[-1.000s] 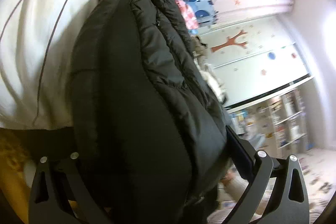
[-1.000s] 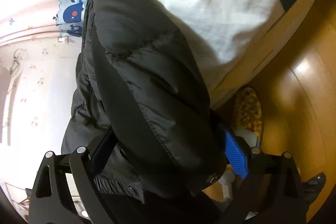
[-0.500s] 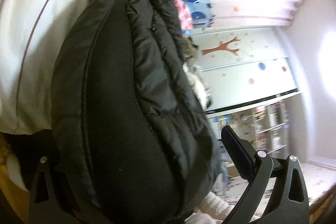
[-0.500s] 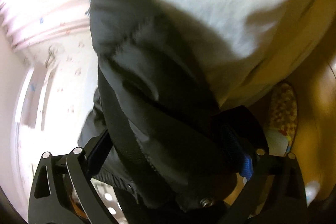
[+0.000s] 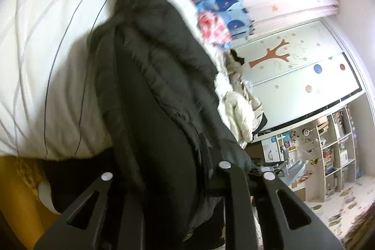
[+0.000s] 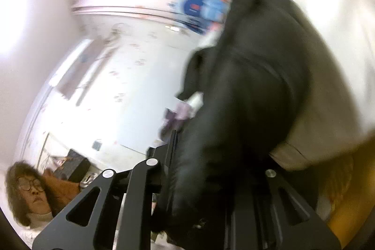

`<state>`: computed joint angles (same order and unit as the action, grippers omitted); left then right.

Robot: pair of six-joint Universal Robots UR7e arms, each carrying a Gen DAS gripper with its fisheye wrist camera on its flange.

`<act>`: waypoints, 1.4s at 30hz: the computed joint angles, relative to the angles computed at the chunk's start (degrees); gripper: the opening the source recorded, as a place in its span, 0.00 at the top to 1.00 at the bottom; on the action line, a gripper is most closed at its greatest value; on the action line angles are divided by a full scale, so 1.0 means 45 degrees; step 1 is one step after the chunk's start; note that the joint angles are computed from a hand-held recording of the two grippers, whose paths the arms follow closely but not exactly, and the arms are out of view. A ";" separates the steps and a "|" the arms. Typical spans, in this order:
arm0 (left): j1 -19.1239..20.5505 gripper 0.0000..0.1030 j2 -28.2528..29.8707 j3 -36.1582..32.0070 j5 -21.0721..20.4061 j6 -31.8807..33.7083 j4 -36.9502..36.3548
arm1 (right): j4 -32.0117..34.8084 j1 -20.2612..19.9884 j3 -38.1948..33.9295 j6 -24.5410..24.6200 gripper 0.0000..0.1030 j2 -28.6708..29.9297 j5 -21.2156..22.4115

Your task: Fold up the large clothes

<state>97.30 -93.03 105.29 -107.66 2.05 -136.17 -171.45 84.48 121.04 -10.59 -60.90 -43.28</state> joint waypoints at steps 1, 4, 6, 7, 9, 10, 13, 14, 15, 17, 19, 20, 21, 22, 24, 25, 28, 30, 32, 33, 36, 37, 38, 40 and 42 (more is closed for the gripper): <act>-0.0308 0.84 -0.0286 -0.0009 0.0134 -0.0066 0.0021 | 0.0077 0.0218 -0.0124 -0.0048 0.82 -0.0123 0.0099; -0.0948 0.85 -0.1204 0.0081 0.0331 0.0124 0.0304 | 0.0882 0.0897 -0.0456 -0.0742 0.82 -0.0735 0.0762; -0.1219 0.85 -0.1938 0.0299 0.0382 0.0479 0.0605 | 0.2053 0.1100 -0.0430 -0.1740 0.82 -0.1353 0.0971; -0.1336 0.85 -0.2393 0.0429 0.0439 0.0767 0.0927 | 0.2502 0.1178 -0.0326 -0.2071 0.82 -0.1498 0.0905; -0.1305 0.85 -0.2865 0.0458 0.0560 0.1627 0.2079 | 0.3547 0.0945 0.0022 -0.2525 0.77 -0.1862 0.0499; -0.1081 0.83 -0.2976 0.0410 0.0678 0.2281 0.3141 | 0.4308 0.0572 0.0240 -0.2559 0.70 -0.2027 0.0252; 0.0291 0.76 -0.2251 0.0010 0.0771 0.3319 0.5891 | 0.6138 -0.0676 0.0862 -0.2670 0.45 -0.2446 -0.0772; 0.0638 0.75 -0.1992 -0.0117 0.0924 0.3424 0.6358 | 0.6636 -0.1168 0.1081 -0.2652 0.35 -0.2568 -0.1156; 0.1037 0.68 -0.1699 -0.0219 0.1020 0.3440 0.6668 | 0.6701 -0.1569 0.1349 -0.2468 0.30 -0.2534 -0.1522; 0.2163 0.62 -0.0972 -0.0653 -0.0002 0.3899 0.7228 | 0.6964 -0.2382 0.1715 -0.2503 0.21 -0.2623 -0.1714; 0.2845 0.44 -0.0598 -0.0932 -0.0911 0.4353 0.7257 | 0.6503 -0.2998 0.2187 -0.2612 0.20 -0.2476 -0.1431; 0.3026 0.36 -0.0480 -0.1005 -0.1046 0.4380 0.7075 | 0.6414 -0.3254 0.2334 -0.2710 0.16 -0.2478 -0.1264; 0.3187 0.23 -0.0363 -0.1069 -0.1155 0.4368 0.6884 | 0.6288 -0.3499 0.2429 -0.2808 0.13 -0.2382 -0.1099; 0.3482 0.17 -0.0139 -0.1145 -0.1604 0.4301 0.6581 | 0.6433 -0.3696 0.2449 -0.2995 0.10 -0.2407 -0.1091; 0.3835 0.14 0.0255 -0.1344 -0.2423 0.4241 0.6449 | 0.6772 -0.3986 0.2274 -0.3239 0.08 -0.2239 -0.1162; 0.3845 0.12 0.0388 -0.1374 -0.2540 0.4254 0.6355 | 0.6731 -0.4035 0.2209 -0.3264 0.08 -0.2003 -0.1176; 0.3779 0.10 0.0838 -0.1446 -0.2762 0.4580 0.6591 | 0.6560 -0.4233 0.1892 -0.3233 0.07 -0.1114 -0.1248; 0.3605 0.10 0.1061 -0.1471 -0.2794 0.4869 0.6936 | 0.6424 -0.4206 0.1688 -0.3134 0.07 -0.0660 -0.1148; 0.3398 0.10 0.1071 -0.1406 -0.2690 0.5056 0.7197 | 0.6137 -0.4159 0.1712 -0.3346 0.07 -0.0276 -0.0848; 0.3237 0.10 0.1008 -0.1281 -0.2549 0.5007 0.7111 | 0.6004 -0.4134 0.1743 -0.3508 0.07 -0.0157 -0.0720; 0.3150 0.10 0.0767 -0.0923 -0.2290 0.4802 0.6550 | 0.5831 -0.4043 0.1821 -0.4461 0.17 -0.0082 -0.0237; 0.3151 0.11 0.0636 -0.0754 -0.2042 0.4580 0.6240 | 0.5952 -0.3975 0.1817 -0.4828 0.35 -0.0122 -0.0196; 0.3105 0.11 0.0558 -0.0639 -0.1737 0.4178 0.5818 | 0.5958 -0.3909 0.1826 -0.4975 0.51 -0.0231 -0.0299; 0.3050 0.13 0.0528 -0.0597 -0.1369 0.3647 0.5328 | 0.5576 -0.3721 0.1980 -0.5268 0.69 -0.0352 -0.0423; 0.2986 0.25 0.0309 -0.0218 -0.1186 0.3314 0.4752 | 0.5375 -0.3534 0.2117 -0.5522 0.79 -0.0652 -0.0450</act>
